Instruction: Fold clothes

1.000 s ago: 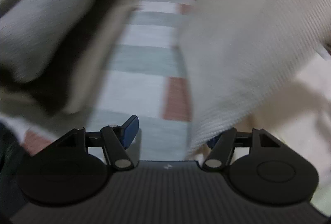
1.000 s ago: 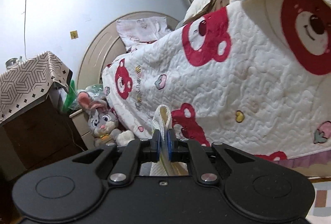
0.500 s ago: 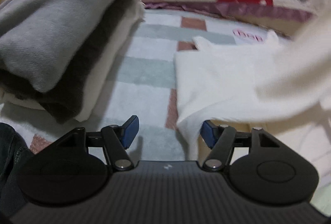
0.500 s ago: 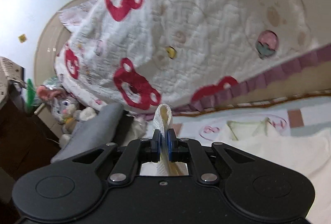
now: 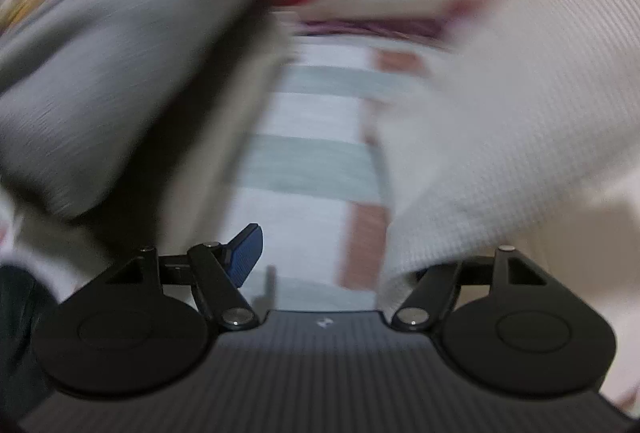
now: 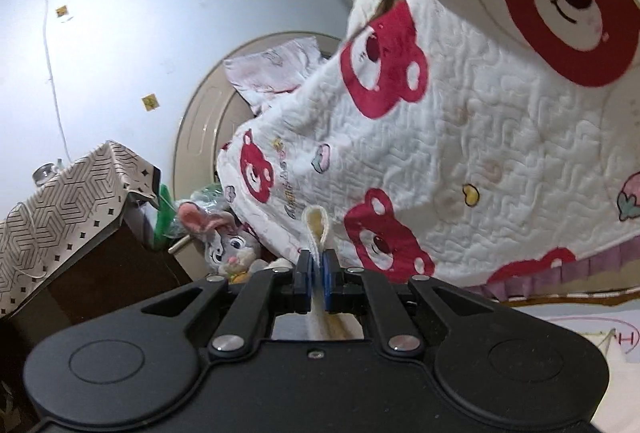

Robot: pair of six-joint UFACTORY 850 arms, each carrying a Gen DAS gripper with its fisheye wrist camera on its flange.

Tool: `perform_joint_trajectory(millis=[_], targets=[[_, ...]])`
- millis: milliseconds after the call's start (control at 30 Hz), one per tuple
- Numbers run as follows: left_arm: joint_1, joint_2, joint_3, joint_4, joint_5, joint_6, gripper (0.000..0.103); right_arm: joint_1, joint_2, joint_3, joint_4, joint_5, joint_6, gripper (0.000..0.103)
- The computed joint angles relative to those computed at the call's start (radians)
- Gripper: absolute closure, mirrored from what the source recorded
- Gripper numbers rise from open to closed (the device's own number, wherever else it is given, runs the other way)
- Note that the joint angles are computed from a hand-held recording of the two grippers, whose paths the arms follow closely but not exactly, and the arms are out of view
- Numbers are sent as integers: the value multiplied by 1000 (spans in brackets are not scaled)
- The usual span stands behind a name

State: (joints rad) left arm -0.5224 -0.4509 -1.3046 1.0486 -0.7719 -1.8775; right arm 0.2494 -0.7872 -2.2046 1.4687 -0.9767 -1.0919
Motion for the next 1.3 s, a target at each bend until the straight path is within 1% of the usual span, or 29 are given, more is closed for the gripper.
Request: perform_joint_trajectory(millis=[67, 167, 200, 233, 267, 300, 333, 433, 467, 500, 567, 600, 633, 667, 700, 767, 800, 833, 900, 967, 1067, 1133, 1167, 1233, 1300], targets=[[15, 34, 43, 2, 22, -75, 31, 4, 13, 27, -6, 5, -16, 95], [14, 45, 58, -13, -5, -97, 36, 12, 9, 50, -41, 1, 28, 95], [11, 45, 58, -13, -10, -92, 43, 13, 9, 63, -48, 7, 39, 95], [12, 51, 64, -5, 11, -92, 61, 15, 8, 75, -54, 12, 49, 95], [12, 56, 71, 4, 31, -93, 73, 16, 8, 87, -61, 17, 60, 95], [10, 60, 74, 14, 47, -89, 92, 15, 6, 95, -64, 22, 69, 95], [4, 61, 72, 24, 54, -76, 97, 12, 9, 111, -61, 28, 70, 95], [-14, 55, 58, 64, 36, -42, 97, -3, 34, 174, -32, 48, 53, 95], [-18, 64, 64, 76, 56, -42, 97, -12, 53, 207, -9, 56, 28, 95], [-20, 70, 67, 75, 81, -25, 95, -20, 73, 245, 16, 64, -13, 95], [-16, 66, 57, -1, 151, 89, 90, -41, 122, 333, 68, 83, -121, 95], [-14, 63, 51, -47, 184, 154, 77, -53, 140, 371, 78, 88, -173, 96], [-11, 60, 45, -100, 215, 226, 57, -66, 165, 423, 77, 121, -219, 96], [-11, 50, 32, -157, 233, 311, 50, -73, 179, 460, 51, 160, -222, 96], [-17, 26, 5, -208, 220, 406, 46, -77, 179, 471, 4, 183, -184, 96], [-35, -23, -49, -255, 154, 518, 46, -82, 178, 510, -94, 245, -96, 96], [-41, -44, -71, -260, 122, 548, 46, -85, 179, 517, -99, 251, -82, 95], [-45, -59, -87, -257, 93, 563, 45, -88, 180, 527, -88, 258, -81, 95], [-50, -66, -91, -223, 55, 529, 45, -93, 182, 546, -69, 270, -77, 95], [-50, -56, -80, -207, 28, 491, 45, -99, 184, 564, -51, 282, -72, 95], [-46, -43, -65, -199, 15, 462, 43, -110, 210, 575, 49, 263, -185, 95], [-45, -43, -65, -196, 8, 457, 42, -109, 222, 575, 67, 274, -239, 96], [-47, -48, -71, -199, -2, 464, 42, -106, 225, 576, 57, 292, -256, 96], [-49, -62, -85, -208, -19, 486, 41, -108, 230, 587, 62, 313, -263, 96], [-50, -71, -93, -211, -28, 501, 41, -119, 229, 598, 78, 294, -247, 96]])
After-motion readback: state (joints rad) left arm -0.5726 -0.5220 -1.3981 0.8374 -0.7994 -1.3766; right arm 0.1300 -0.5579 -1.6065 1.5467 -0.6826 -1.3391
